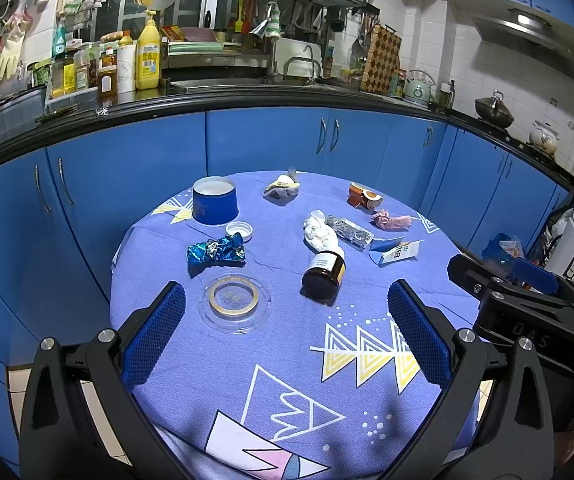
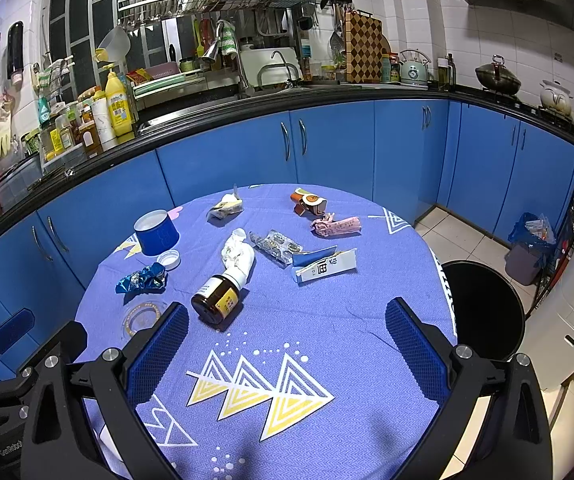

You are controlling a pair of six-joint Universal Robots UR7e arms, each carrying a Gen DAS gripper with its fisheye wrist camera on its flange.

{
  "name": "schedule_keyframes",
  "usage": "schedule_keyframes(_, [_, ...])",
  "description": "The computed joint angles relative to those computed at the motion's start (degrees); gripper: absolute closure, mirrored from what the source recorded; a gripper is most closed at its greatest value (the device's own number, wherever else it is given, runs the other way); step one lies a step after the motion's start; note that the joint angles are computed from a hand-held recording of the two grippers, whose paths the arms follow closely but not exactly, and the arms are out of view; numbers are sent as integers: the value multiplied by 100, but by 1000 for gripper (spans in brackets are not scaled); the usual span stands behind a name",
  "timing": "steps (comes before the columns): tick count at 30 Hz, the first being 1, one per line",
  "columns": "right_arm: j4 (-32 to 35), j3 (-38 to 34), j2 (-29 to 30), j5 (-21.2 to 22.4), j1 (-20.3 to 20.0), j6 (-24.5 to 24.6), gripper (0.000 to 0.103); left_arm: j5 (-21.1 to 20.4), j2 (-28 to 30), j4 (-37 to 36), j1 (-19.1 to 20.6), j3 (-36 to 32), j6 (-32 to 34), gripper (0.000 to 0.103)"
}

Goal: Collect trash

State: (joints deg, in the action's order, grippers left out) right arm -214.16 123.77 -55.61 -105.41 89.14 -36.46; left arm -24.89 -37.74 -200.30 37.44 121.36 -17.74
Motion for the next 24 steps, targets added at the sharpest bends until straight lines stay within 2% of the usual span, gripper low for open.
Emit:
schedule_keyframes(17, [11, 30, -34, 12, -20, -7, 7, -7, -8, -16, 13, 1, 27, 3])
schedule_keyframes(24, [-13, 68, -76, 54, -30, -25, 7, 80, 134, 17, -125, -65, -95, 3])
